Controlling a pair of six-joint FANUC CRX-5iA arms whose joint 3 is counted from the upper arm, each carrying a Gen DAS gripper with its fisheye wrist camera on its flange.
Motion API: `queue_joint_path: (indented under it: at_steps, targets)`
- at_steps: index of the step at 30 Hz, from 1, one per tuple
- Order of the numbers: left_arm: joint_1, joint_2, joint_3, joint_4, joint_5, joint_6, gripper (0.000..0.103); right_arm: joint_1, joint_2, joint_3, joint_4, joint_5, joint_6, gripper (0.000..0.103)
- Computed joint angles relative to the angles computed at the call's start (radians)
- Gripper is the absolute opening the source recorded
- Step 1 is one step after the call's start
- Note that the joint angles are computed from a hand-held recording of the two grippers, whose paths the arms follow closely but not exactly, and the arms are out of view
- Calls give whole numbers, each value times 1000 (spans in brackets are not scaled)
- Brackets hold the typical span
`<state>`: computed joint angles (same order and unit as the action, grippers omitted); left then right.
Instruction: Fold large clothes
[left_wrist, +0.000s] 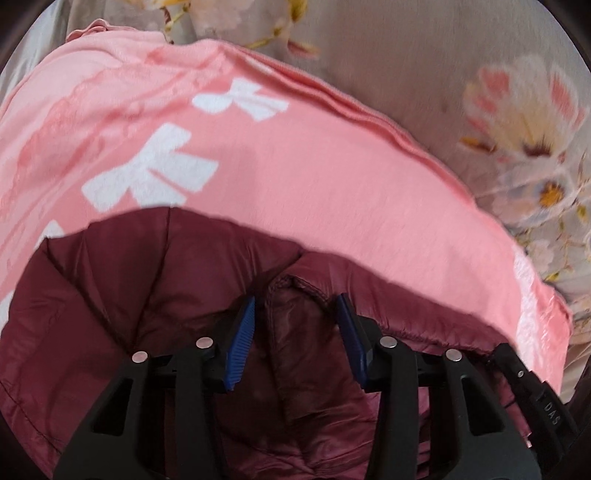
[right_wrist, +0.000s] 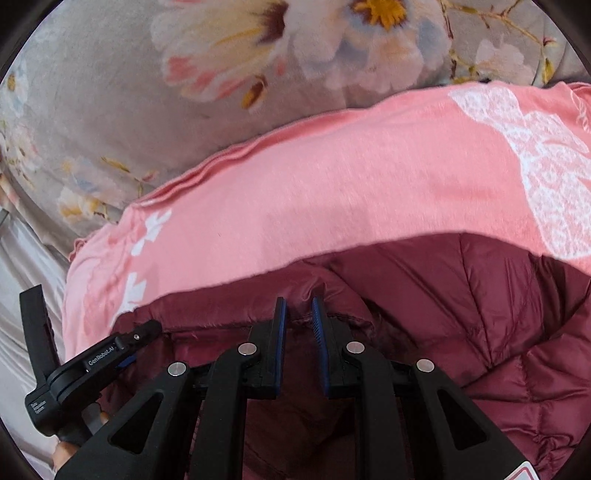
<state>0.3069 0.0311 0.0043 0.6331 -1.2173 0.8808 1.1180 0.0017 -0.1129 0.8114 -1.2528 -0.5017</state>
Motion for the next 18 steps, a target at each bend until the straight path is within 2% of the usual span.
queue_joint_path:
  at_steps: [8,14,18]
  targets:
    - [-7,-49,-75,-8,79,-77,42,-8,18,10,-75,2,46,8]
    - [-4,-69,-119,24,122,-106,42,-2,92,95,-90,-105,140,6]
    - [0,-68,-128,43,124,-115,42,-3,107,111,-89,-125,157,6]
